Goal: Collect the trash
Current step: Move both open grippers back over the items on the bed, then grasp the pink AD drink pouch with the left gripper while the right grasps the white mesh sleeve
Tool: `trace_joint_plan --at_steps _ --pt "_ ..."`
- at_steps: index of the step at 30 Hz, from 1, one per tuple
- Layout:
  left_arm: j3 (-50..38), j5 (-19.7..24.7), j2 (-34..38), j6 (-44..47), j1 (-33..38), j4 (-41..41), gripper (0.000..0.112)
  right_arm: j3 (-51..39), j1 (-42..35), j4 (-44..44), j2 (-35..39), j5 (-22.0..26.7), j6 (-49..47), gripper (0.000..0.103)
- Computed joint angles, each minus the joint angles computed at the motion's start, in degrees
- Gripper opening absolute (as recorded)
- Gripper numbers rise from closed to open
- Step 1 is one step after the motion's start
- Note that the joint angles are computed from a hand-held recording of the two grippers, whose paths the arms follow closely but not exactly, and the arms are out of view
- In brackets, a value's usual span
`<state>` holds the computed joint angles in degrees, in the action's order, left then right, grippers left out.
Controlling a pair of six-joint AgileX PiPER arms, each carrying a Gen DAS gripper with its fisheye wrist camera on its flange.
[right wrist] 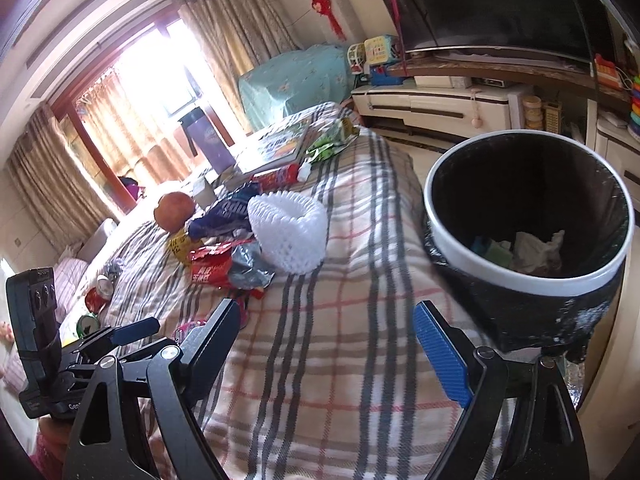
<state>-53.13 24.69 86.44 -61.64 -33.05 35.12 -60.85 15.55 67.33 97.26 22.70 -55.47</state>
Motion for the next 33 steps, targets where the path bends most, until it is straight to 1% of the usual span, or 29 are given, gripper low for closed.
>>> trace_joint_plan --at_steps 9,11,14,18,22,25,26,27,28,29,30,31,32,33 --pt "0.9 -0.3 0.8 10.1 2.5 -4.4 0.078 -3.6 2.8 -4.6 3.4 -0.8 3.9 0.089" --pt "0.5 -0.6 1.5 13.3 3.2 -6.4 0.078 -4.7 3.0 -5.6 4.3 -0.7 4.7 0.089" --pt "-0.5 -1.1 2.8 20.8 4.9 -11.9 0.078 -7.1 3.3 -7.0 6.1 0.1 5.7 0.089" --pt "-1.6 -1.6 4.2 28.5 6.2 -17.5 0.078 -10.5 3.8 -9.5 8.8 0.1 7.8 0.089" --pt "-2.4 -1.1 5.8 29.7 5.8 -17.8 0.078 -15.2 3.8 -12.4 12.2 1.2 11.0 0.087" --pt "-2.6 -0.7 6.6 26.3 4.6 -13.8 0.078 -18.4 3.9 -13.3 14.4 2.1 12.1 0.084" --pt "-2.7 -0.6 6.7 25.4 4.2 -12.8 0.076 -19.5 4.1 -13.9 15.1 2.5 12.9 0.082" --pt "-2.8 -0.5 6.7 25.3 4.1 -12.6 0.070 -20.3 4.2 -14.3 15.7 2.8 13.4 0.079" --pt "-2.9 -0.4 6.8 24.8 3.9 -11.9 0.067 -21.0 4.2 -14.3 16.2 3.1 13.5 0.075" --pt "-3.1 -0.3 6.9 24.4 3.8 -11.5 0.061 -21.5 4.2 -13.9 16.7 3.4 13.2 0.066" --pt "-3.2 -0.3 6.9 24.3 3.8 -11.4 0.051 -21.9 4.2 -13.7 17.0 3.6 13.0 0.052" --pt "-3.3 -0.3 7.0 24.2 3.8 -11.2 0.049 -22.1 4.3 -13.9 17.1 3.6 13.2 0.045" --pt "-3.6 -0.1 7.1 23.9 3.7 -11.1 0.049 -21.9 4.5 -14.4 16.9 3.1 13.6 0.032" --pt "-3.9 0.3 7.3 23.3 3.6 -10.8 0.049 -21.6 4.7 -14.9 16.6 2.6 13.9 0.025"
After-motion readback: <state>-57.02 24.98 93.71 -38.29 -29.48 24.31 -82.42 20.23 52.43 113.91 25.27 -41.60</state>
